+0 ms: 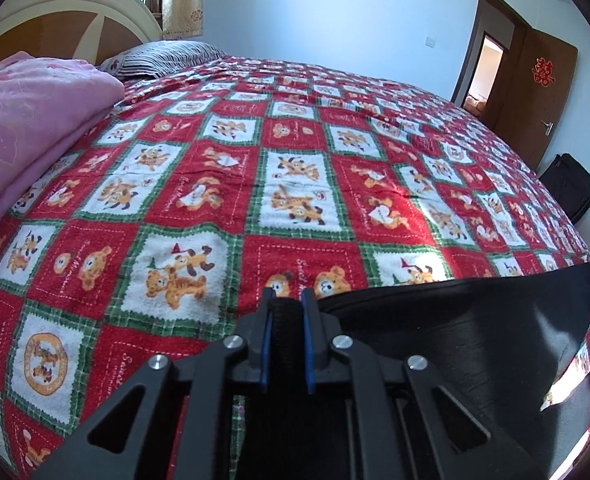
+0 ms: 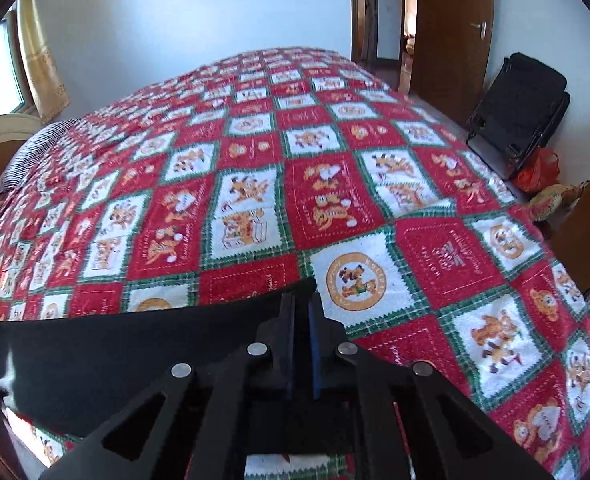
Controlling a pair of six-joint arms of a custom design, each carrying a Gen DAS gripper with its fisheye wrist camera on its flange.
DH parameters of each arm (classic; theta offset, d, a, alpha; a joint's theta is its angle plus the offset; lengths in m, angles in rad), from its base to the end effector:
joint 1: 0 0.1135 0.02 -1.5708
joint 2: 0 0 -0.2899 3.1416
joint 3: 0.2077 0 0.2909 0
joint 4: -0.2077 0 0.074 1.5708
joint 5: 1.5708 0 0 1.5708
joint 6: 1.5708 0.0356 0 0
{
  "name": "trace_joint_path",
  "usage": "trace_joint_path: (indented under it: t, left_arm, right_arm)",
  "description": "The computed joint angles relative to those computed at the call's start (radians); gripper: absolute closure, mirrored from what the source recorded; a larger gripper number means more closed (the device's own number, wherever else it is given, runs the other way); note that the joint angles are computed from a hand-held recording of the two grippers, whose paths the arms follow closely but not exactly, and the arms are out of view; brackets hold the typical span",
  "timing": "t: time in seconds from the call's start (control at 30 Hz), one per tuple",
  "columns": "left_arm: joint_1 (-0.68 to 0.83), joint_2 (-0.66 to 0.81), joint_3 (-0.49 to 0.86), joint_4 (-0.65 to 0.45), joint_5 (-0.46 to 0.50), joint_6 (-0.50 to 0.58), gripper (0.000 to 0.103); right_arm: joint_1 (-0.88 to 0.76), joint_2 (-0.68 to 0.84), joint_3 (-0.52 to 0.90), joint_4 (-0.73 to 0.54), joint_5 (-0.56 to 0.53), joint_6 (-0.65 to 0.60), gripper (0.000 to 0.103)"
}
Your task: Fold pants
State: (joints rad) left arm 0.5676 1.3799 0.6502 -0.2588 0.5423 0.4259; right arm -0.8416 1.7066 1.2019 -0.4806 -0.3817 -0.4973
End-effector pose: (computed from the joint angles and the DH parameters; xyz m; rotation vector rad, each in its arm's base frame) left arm 0.2414 0.1321 0.1658 0.0292 2.3811 -0.2411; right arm 0.2741 -0.2869 0.2264 0.2795 2.4411 -0.0872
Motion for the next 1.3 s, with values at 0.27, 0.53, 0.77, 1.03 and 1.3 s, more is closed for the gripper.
trace_joint_path:
  t: [0.27, 0.53, 0.77, 1.03, 1.3]
  left_arm:
    - [0.090, -0.060, -0.009, -0.059, 0.123, 0.010, 0.090]
    - [0.197, -0.131, -0.028, -0.137, 0.249, 0.091, 0.090]
    - [0.327, -0.181, -0.056, -0.262, 0.371, 0.249, 0.090]
    - [0.520, -0.182, -0.062, -0.494, 0.488, 0.610, 0.090]
    - [0.717, -0.082, -0.081, -0.689, 0.513, 1.101, 0.088]
  right_arm:
    - [-0.115, -0.158, -0.071, -0.049, -0.156, -0.066, 0.098]
    - [-0.266, -0.251, -0.103, -0.153, -0.322, -0.165, 0.098]
    - [-0.416, -0.272, -0.113, -0.285, -0.445, -0.322, 0.098]
    - [-0.592, -0.221, -0.096, -0.473, -0.518, -0.562, 0.098]
    - [-0.742, -0.120, -0.086, -0.597, -0.469, -0.816, 0.098]
